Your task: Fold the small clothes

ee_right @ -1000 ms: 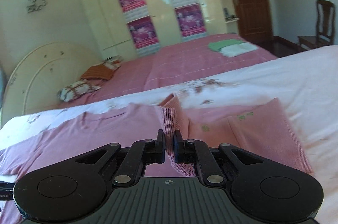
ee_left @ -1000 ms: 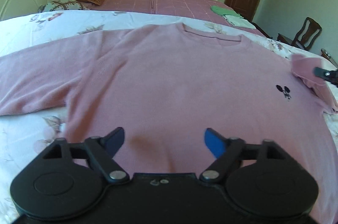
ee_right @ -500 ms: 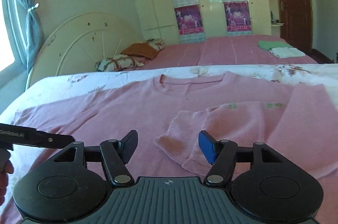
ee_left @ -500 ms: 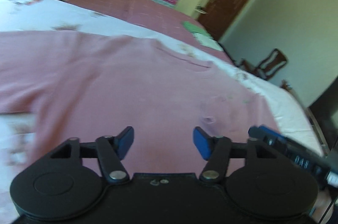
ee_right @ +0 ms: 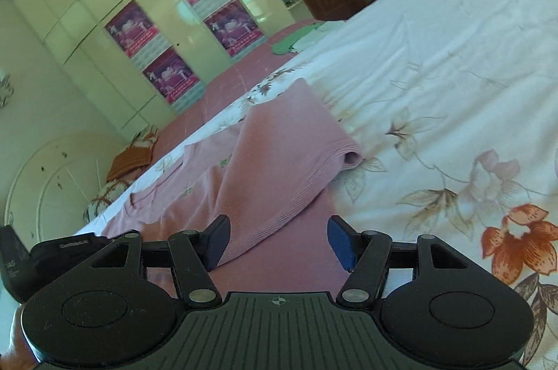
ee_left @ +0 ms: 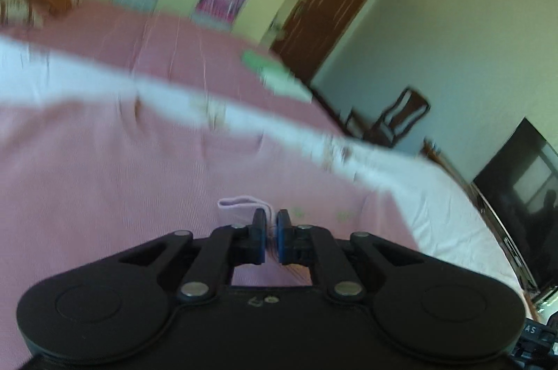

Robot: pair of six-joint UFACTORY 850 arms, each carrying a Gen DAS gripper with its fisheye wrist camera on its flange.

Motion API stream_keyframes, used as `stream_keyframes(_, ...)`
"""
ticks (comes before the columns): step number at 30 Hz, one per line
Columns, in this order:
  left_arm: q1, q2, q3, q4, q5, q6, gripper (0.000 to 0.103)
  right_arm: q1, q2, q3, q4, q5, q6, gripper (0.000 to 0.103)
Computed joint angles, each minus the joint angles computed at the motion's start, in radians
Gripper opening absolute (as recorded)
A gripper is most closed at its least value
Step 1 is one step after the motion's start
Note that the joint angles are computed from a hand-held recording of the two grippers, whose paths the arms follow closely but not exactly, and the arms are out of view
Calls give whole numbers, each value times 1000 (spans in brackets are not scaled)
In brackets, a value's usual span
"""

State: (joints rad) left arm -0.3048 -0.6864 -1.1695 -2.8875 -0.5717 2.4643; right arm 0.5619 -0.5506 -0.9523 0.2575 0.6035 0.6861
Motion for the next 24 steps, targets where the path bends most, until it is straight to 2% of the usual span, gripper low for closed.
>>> stream_keyframes(2, 1, 51, 64, -149, -36, 194, 5, -26, 1, 13, -76, 33, 105, 62)
stream_keyframes(4, 12, 63, 87, -229, -13, 294, 5, -58, 0, 37, -173, 92, 230, 62)
stream_keyframes(6, 35, 45, 71, -211, 47, 238, 5, -79, -11, 39, -244, 139, 327, 62)
stream_keyframes(8, 44, 30, 63, -203, 74, 219, 5, -98, -30, 26, -314, 167, 426, 62)
stream_keyframes(13, 46, 28, 73, -200, 67, 212, 5, -151, -84, -21, -517, 238, 685, 62)
stream_keyframes(17, 57, 27, 94, -153, 66, 161, 7, -174, -109, -58, -549, 245, 739, 62)
stream_keyframes(18, 59, 26, 92, -131, 71, 139, 10, -180, -115, -65, -550, 248, 755, 62)
stream_keyframes(20, 55, 25, 100, -146, 67, 145, 29, -189, -125, -73, -549, 258, 784, 62)
stream_keyframes(21, 54, 23, 102, -138, 67, 132, 35, -194, -128, -77, -552, 258, 800, 62)
stream_keyframes(22, 55, 21, 101, -123, 68, 111, 48, -198, -130, -78, -553, 262, 811, 62)
stream_keyframes(23, 56, 15, 99, -109, 67, 92, 48, -199, -130, -72, -549, 270, 811, 62)
stream_keyframes(24, 56, 10, 94, -98, 71, 79, 45, -196, -128, -67, -541, 269, 802, 62)
